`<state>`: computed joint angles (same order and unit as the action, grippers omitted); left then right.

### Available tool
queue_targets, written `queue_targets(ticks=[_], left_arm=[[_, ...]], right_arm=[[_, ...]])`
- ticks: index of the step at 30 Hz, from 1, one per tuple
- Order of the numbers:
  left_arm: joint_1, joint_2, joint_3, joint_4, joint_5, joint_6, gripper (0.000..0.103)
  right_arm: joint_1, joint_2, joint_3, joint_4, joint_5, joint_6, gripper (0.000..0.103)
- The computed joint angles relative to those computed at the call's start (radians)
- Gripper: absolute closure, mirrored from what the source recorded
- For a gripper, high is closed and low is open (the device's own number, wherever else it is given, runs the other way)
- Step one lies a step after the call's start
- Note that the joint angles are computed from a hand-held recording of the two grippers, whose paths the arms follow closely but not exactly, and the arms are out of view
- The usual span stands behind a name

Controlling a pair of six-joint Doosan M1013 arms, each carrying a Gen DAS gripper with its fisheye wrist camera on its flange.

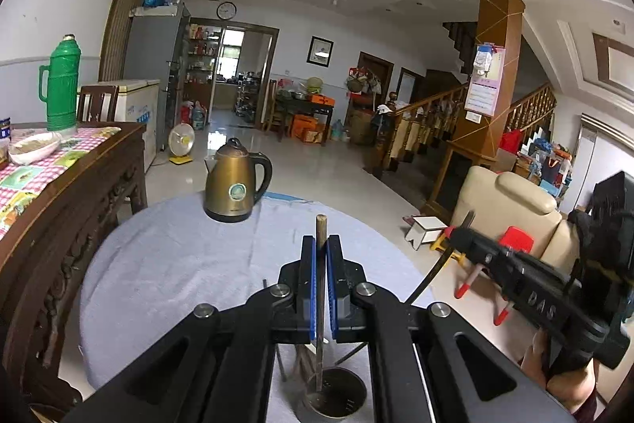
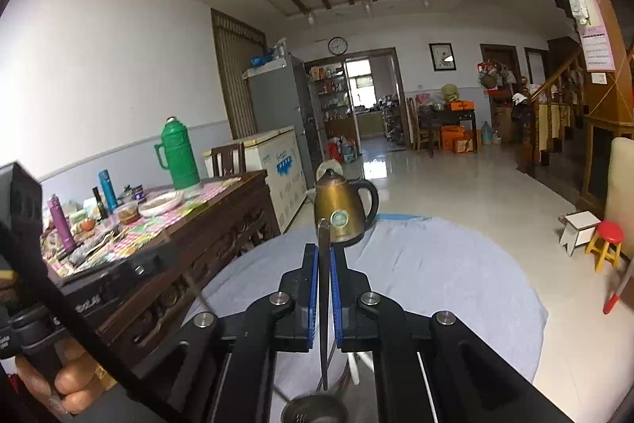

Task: Organize utensils
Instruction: 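Lower the chopsticks into the cup and open both grippers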

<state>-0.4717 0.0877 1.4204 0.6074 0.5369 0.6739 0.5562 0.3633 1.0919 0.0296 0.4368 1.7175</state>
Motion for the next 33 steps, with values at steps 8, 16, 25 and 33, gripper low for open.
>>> queue_targets(ticks=[8,16,25,33], left_arm=[[-0.014,0.037,0.006,-0.029,0.061,0.013,0.098],[-0.019,0.065,-0.007,-0.054,0.158,0.062,0.097],[-0.069,0.072,0.005,0.151,0.316,-0.041,0.05],[-0.097,0.082,-0.002,0.259,0.448,-0.063,0.047]], right_arm=[[0.012,0.012,0.019,-0.011,0.112,0.009,0.096],[-0.029,0.032,0.039,0.149,0.23,-0.039,0.062],[-0.053,-0.01,0.13,0.089,0.158,0.061,0.058],[-0.071,0.004,0.154,0.101,0.227,0.087,0.056]])
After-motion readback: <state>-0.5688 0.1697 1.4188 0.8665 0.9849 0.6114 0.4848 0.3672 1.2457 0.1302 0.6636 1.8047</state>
